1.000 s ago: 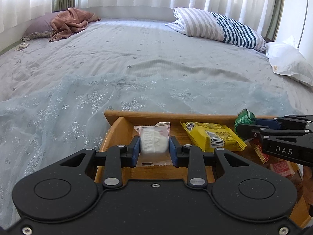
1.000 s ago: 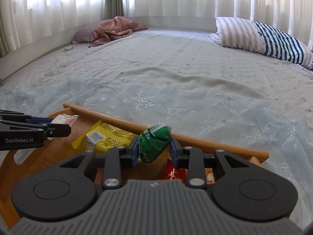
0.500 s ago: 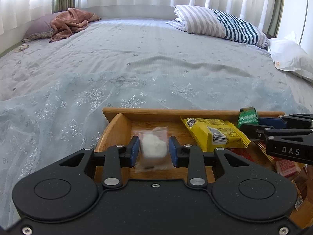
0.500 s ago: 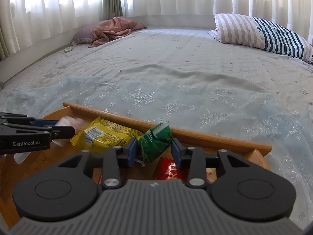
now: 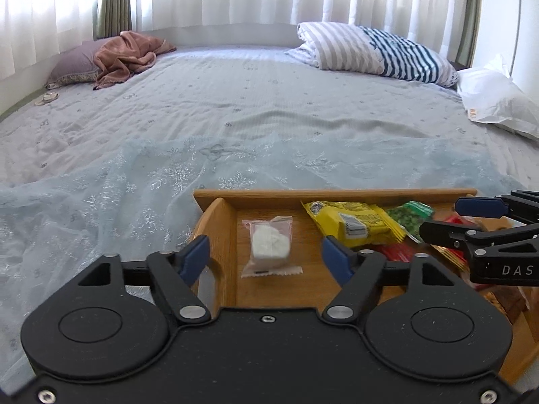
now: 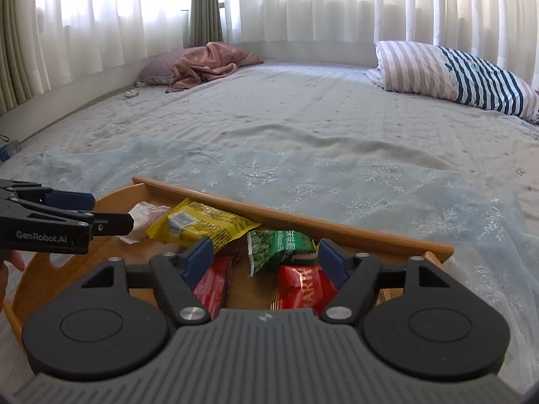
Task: Organize snacks
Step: 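Withdraw both open tools up from the tray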
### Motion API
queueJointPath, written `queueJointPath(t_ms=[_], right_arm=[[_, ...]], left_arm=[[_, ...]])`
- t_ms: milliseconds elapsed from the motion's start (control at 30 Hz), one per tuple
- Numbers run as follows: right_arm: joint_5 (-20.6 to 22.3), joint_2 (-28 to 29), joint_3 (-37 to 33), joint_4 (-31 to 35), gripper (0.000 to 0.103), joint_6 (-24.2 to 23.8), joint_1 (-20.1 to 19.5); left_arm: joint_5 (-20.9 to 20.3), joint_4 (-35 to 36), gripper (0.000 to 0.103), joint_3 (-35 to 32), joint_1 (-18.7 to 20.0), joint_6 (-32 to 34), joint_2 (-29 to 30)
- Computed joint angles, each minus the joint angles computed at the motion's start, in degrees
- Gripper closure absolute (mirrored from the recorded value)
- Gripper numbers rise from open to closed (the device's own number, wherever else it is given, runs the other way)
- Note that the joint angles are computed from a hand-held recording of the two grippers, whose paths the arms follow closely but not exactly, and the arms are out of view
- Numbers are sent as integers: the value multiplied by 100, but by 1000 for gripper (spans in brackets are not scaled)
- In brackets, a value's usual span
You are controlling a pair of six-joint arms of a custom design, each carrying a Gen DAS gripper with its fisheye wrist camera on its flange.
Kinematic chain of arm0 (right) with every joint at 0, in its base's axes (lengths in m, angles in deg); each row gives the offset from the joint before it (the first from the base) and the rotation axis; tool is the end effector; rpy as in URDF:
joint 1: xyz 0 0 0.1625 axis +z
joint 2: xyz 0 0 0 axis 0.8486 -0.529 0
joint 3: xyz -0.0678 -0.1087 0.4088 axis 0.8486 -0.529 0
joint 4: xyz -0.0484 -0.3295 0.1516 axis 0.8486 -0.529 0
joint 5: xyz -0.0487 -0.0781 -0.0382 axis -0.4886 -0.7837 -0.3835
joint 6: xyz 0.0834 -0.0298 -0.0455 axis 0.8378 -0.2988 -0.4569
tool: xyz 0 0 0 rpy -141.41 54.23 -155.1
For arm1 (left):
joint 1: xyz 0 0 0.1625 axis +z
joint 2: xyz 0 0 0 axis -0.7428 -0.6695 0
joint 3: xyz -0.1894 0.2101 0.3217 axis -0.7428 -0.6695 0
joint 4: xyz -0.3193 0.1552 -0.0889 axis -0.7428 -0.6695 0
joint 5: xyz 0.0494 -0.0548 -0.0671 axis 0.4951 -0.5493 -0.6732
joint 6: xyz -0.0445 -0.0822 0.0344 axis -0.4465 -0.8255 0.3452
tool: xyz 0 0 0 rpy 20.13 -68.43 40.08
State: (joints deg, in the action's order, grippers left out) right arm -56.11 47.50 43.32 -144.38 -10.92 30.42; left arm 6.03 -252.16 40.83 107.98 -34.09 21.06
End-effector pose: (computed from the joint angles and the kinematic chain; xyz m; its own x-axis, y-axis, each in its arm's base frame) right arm 0.1227 -0.6753 0.0031 -0.5088 -0.7526 0.4180 -0.8587 0.4097 -0.3077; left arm -0.0775 -0.5859 0.0856 -0.6674 -0.4154 -0.6181 0.3510 0.5565 -0.7530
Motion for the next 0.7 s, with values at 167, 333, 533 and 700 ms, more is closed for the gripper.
queueJointPath(t_ms=[167, 333, 533, 700], right_arm=[[232, -285, 547, -277, 14, -155, -116], [434, -581, 1120, -625, 11, -229, -246], [739, -933, 1805, -996, 2, -328, -457], [1005, -1176, 2357, -1357, 0, -465, -656]], left_arm=[[133, -314, 20, 397, -293, -56, -4], [289, -536, 15, 725, -597, -211, 38], [506, -692, 10, 1132, -978, -535, 106], [665, -656, 7, 1523, -1296, -1007, 172]])
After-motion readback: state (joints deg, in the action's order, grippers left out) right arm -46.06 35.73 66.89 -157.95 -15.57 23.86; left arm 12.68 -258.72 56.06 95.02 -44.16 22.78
